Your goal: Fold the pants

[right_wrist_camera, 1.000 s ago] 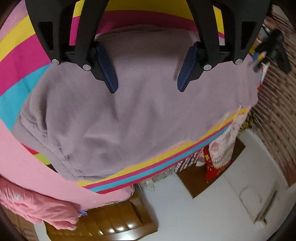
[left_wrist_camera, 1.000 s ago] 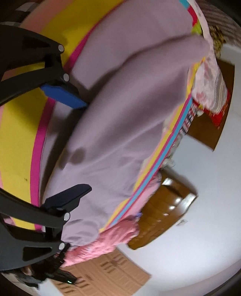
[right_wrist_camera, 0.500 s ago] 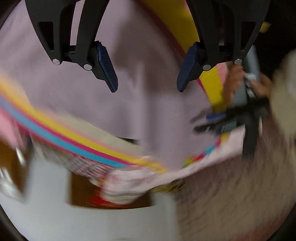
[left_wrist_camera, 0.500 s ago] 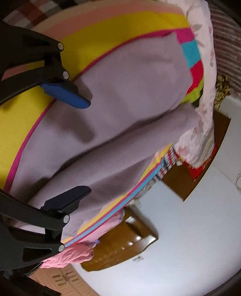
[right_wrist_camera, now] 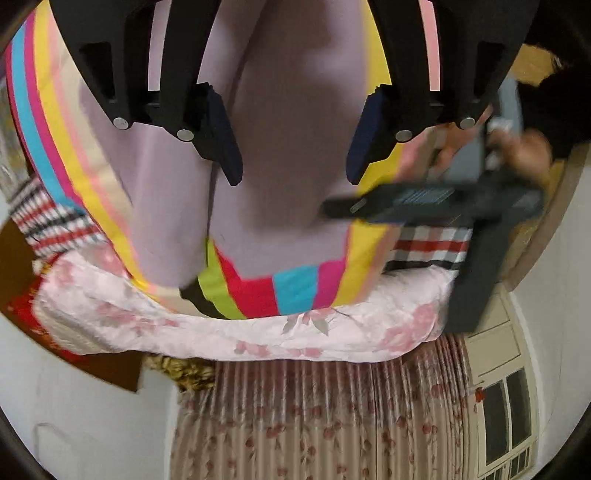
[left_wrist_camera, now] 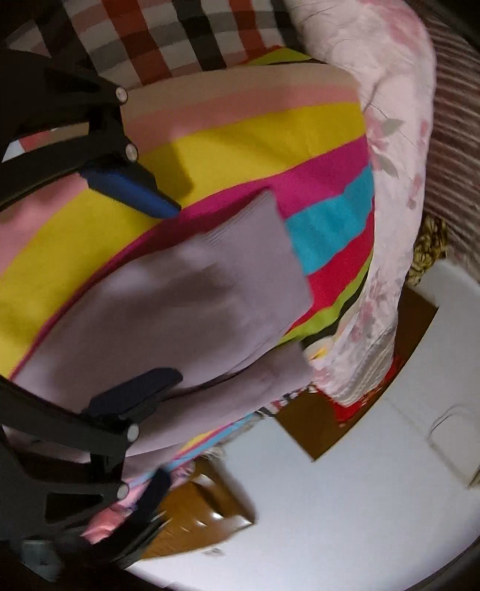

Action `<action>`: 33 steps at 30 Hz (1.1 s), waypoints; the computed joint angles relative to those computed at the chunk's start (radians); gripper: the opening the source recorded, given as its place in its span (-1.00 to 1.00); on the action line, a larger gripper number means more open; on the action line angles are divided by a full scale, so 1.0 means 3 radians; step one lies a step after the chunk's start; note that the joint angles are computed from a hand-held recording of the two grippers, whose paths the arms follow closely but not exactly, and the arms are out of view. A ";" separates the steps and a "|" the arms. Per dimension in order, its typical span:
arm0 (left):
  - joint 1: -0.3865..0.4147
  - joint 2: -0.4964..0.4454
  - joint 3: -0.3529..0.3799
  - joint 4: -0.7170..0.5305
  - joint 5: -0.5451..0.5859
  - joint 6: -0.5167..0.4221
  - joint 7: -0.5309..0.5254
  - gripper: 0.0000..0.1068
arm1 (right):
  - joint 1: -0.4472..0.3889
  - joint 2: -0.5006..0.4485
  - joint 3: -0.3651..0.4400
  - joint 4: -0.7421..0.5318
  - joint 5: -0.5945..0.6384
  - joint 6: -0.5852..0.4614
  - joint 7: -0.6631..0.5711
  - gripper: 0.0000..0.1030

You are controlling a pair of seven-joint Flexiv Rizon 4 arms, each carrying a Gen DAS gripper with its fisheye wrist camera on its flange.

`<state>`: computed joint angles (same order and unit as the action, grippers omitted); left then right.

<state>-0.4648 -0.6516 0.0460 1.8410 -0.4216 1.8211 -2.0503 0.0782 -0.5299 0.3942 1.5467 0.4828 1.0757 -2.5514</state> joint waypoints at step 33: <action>-0.1246 -0.0431 0.2261 -0.0678 0.0854 -0.1328 -0.1456 0.54 | 0.0439 -0.1417 -0.0304 -0.2400 -0.0605 -0.1472 0.1207 0.25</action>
<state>-0.8387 -0.7808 0.7243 1.6376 -0.1653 1.4228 -2.4870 0.2098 -0.9551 0.3031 0.8266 0.3015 0.6340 -2.1891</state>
